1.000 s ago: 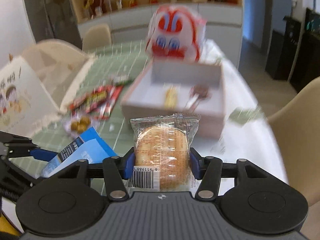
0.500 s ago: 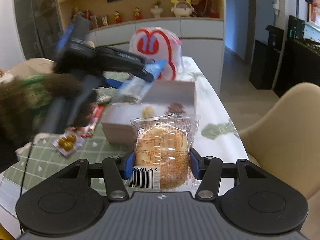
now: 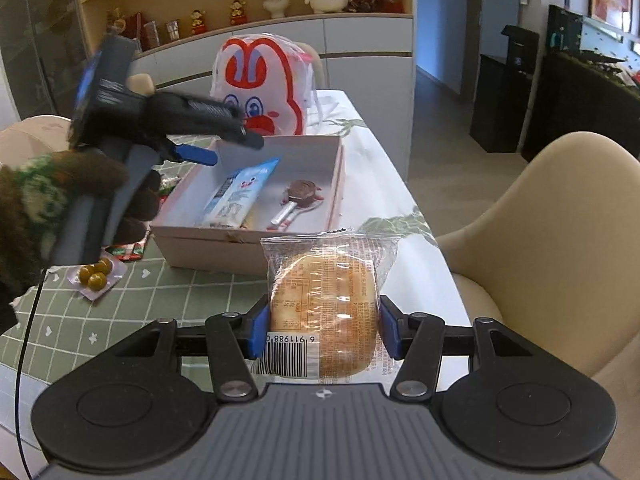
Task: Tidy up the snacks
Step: 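Lower the bun into the pink box and open the right tool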
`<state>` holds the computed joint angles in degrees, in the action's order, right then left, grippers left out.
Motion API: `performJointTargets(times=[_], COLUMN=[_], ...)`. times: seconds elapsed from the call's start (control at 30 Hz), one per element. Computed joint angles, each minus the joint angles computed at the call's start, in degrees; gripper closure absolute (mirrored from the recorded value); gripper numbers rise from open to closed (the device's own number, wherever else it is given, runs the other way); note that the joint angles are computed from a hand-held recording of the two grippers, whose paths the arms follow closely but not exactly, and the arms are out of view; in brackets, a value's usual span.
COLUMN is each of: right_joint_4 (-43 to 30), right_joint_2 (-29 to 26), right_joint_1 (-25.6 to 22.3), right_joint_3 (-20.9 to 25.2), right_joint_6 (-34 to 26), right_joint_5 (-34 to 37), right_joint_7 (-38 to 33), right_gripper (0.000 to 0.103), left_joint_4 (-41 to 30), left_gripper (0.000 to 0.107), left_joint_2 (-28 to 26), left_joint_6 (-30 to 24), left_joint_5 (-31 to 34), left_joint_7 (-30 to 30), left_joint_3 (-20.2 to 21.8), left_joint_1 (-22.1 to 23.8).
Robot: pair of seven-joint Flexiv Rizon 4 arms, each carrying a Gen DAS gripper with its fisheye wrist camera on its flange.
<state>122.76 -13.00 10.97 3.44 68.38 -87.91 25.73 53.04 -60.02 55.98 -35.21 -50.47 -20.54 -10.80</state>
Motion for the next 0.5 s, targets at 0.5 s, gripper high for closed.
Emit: performJointTargets(times=[0.5], right_joint_4=[-31.9], right_joint_2=[-25.2], right_joint_1=[2.9], right_joint_3=[-7.2], right_joint_6=[1.9], right_joint_5=[19.6], right_joint_7=[-31.5], right_gripper=[0.044], left_joint_4=[42.8], left_gripper=[0.029], left_joint_2=[22.6], left_joint_6=[16.3], left_joint_5=[-12.9], left_joint_7=[2.5], left_joint_3=[2.1], left_joint_1=[10.8])
